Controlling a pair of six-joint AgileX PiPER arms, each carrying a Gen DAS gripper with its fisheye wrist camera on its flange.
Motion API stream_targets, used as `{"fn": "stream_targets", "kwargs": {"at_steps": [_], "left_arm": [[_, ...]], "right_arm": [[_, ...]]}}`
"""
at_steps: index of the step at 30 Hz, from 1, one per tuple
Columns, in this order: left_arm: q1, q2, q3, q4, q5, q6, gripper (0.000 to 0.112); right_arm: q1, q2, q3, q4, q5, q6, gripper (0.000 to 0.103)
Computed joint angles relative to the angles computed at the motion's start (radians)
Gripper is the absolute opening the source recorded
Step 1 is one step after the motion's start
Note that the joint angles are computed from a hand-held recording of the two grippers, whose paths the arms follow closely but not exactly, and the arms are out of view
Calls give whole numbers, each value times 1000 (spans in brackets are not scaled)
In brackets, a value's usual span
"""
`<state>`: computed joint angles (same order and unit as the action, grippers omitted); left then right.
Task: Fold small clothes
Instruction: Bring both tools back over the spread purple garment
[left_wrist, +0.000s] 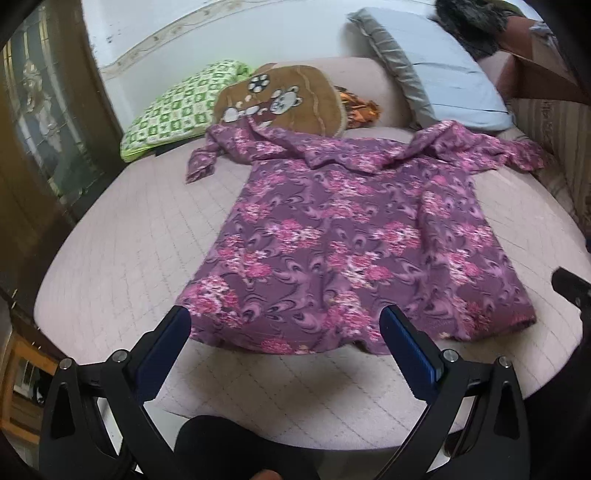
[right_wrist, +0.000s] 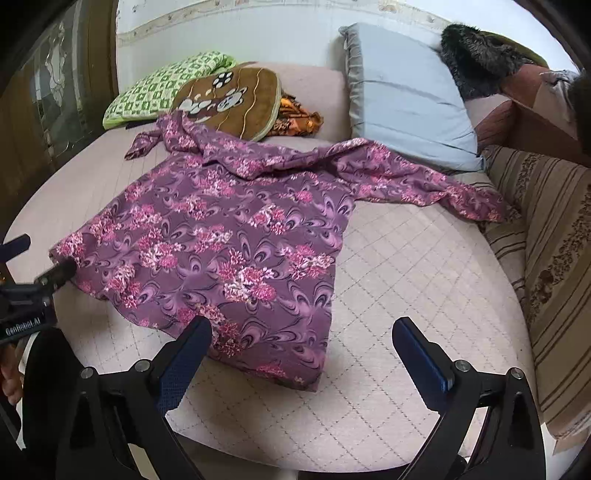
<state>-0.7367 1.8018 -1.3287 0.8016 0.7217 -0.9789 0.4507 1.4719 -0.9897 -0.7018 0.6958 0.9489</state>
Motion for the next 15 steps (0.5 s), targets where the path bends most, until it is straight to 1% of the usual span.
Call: {"fn": "stream_targets", "kwargs": {"at_steps": [2, 6, 8, 15], "left_arm": [[-3, -6, 2, -12, -9, 13, 103], [-20, -4, -1, 14, -5, 3, 103], [-22, 1, -13, 4, -5, 22, 103], [-18, 23, -48, -17, 6, 47, 103]], "right_arm": [[4, -9, 0, -11, 12, 11, 99], [4, -19, -1, -20, 23, 14, 99], [4, -20, -3, -24, 27, 16, 99], [-18, -19, -9, -11, 20, 2, 99]]}}
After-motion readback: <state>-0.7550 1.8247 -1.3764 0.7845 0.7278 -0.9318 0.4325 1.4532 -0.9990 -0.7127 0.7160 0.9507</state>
